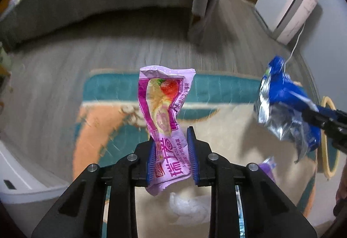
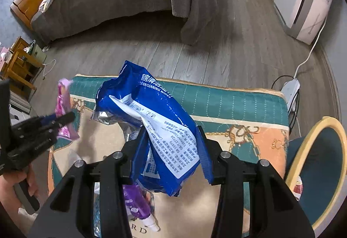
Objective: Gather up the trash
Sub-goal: 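Carry the pink wrapper and blue wipes packet over the wastebasket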
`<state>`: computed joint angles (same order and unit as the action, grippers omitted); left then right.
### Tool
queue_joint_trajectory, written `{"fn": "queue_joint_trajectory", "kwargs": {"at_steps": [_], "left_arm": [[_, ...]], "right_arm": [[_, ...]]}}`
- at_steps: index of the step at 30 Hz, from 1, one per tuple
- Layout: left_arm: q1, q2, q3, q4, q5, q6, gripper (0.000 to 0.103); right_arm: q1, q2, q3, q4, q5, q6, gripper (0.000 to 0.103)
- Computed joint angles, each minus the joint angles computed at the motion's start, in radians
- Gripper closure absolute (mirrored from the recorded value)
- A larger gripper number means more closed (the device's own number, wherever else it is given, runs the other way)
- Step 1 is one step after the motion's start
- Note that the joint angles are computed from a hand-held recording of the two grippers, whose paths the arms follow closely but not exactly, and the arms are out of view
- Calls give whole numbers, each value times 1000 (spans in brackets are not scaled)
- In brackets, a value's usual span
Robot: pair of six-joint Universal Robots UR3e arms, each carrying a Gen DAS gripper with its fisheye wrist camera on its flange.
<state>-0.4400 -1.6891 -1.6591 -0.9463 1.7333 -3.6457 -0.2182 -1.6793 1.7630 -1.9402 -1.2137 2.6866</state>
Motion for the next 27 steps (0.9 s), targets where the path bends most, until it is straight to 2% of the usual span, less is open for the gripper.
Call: {"fn": "queue_joint_trajectory", "kwargs": {"at_steps": [3,15,22,27], "left_arm": [[-43,3,41,2,49,-21,76],[-232,-2,173,-62,142,-97,76],[-357,-54,295,-120,220,-140,76],[-401,-111,363,-126,225,-155,76]], "right_arm": [[-44,-84,31,28,16,-36,59],[-252,-342,69,239,78,-203,59],[-454,-478,39,438,158,-377,59],[-650,-529,-23,633,215,-535,59]]}}
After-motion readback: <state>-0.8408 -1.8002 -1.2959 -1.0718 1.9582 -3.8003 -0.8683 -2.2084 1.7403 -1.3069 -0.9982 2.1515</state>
